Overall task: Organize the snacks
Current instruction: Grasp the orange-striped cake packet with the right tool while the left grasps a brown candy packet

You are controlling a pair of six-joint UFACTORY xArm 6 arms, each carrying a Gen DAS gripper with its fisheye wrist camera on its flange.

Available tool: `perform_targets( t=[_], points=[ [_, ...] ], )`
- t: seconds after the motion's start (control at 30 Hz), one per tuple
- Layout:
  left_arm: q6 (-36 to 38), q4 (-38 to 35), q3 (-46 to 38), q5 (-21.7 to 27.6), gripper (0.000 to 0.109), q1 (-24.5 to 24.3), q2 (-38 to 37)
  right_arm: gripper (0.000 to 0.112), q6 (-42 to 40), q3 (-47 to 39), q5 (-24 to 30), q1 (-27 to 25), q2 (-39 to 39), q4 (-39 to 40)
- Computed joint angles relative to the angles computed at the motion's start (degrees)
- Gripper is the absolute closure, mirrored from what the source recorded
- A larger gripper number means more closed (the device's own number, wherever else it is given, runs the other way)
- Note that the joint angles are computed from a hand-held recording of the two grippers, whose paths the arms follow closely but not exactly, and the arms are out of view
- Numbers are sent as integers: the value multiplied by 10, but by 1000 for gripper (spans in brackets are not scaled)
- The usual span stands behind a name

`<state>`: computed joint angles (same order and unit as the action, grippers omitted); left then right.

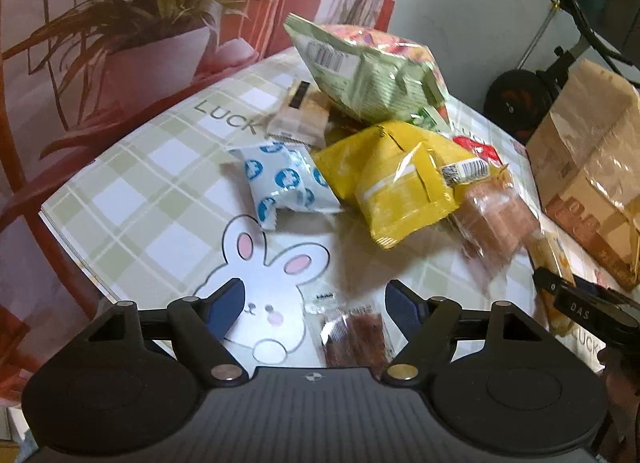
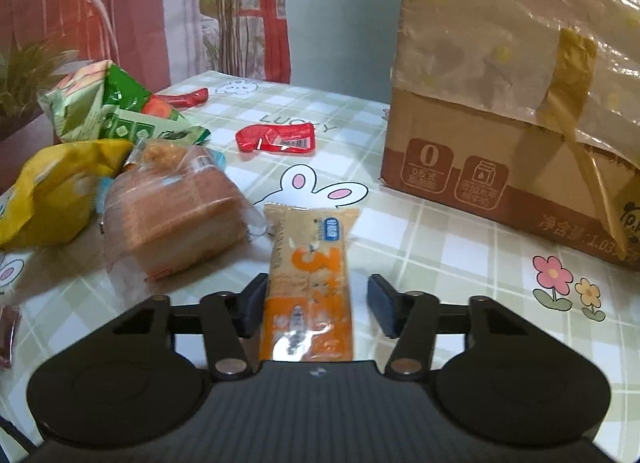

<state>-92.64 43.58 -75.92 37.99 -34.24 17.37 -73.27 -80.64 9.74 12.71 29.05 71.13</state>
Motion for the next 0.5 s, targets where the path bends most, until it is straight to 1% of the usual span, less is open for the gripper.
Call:
perform_targets(
  t=[0.07,0.13,0.27,0.37,0.5],
  points=[
    [6,-5,-3,1,30,-4,1,64,-36,2,-1,0,-2,41],
    [21,-18,-9,6,30,-9,6,67,-44,2,2,-2,-3,55],
    [66,-56,-33,22,30,-24,27,68,-72,1,-5,0,-3,85],
    [99,-57,-72,67,30,-38,53,68,-97,4,-13,3,-5,107],
    [108,-42,-105,99,30,-51,78,68,-103,6,0,-2,-7,117]
  ],
)
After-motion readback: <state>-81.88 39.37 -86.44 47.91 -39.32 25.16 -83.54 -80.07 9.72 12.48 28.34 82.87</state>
